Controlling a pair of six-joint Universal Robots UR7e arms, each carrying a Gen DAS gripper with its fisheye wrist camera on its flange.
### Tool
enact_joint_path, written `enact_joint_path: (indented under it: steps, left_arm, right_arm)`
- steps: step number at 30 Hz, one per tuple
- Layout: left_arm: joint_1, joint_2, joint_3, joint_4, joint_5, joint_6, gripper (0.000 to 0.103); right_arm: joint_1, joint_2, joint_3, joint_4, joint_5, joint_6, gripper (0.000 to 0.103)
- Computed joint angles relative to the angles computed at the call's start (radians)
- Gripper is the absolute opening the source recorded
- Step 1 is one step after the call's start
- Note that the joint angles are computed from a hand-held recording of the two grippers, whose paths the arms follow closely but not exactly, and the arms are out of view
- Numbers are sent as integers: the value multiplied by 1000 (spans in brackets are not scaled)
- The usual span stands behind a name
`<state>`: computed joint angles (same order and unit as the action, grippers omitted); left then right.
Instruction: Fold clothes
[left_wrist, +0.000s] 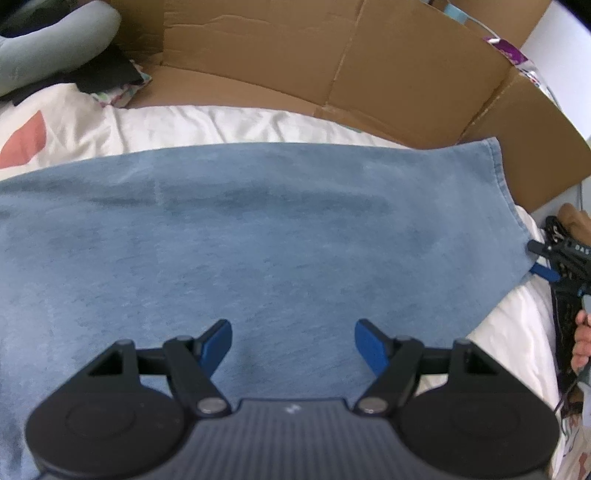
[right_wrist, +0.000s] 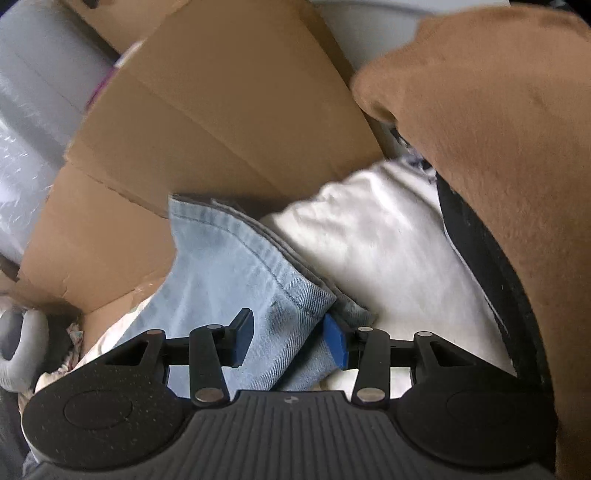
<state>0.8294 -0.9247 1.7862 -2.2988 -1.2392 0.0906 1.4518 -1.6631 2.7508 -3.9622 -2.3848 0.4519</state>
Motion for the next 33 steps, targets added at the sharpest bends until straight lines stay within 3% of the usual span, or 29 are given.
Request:
enact_joint_path:
  steps: [5, 6, 8, 11, 14, 22, 26, 29, 33]
  left_arm:
    - [-8, 8, 4, -12, -16, 24, 76]
    - [-10, 9, 5, -13, -21, 30, 76]
    - [-15, 9, 11, -18, -29, 44, 76]
    - [-21, 10, 16, -19, -39, 61, 76]
    - [-23, 12, 18, -19, -45, 67, 76]
    - [-25, 9, 32, -30, -69, 117, 76]
    - [-40, 17, 46, -48, -74, 195, 82]
    - [-52, 32, 50, -58, -80, 263, 82]
    - [-79, 46, 63, -62, -90, 354, 83]
  right_arm:
    - [-78, -8, 24, -20, 110, 29, 48]
    - [-85, -6, 24, -24, 114, 24, 42]
    - [-72, 0, 15, -20, 77, 20, 12]
    - [-54, 10, 18, -58, 56, 9, 7]
    - [-5, 32, 8, -62, -14, 7, 6]
    - [63, 44, -1, -58, -108, 9, 5]
    - [94, 66, -21, -27, -190, 45, 5]
    - [68, 69, -19, -5, -172, 72, 5]
    - [16, 26, 8, -12, -79, 88, 14]
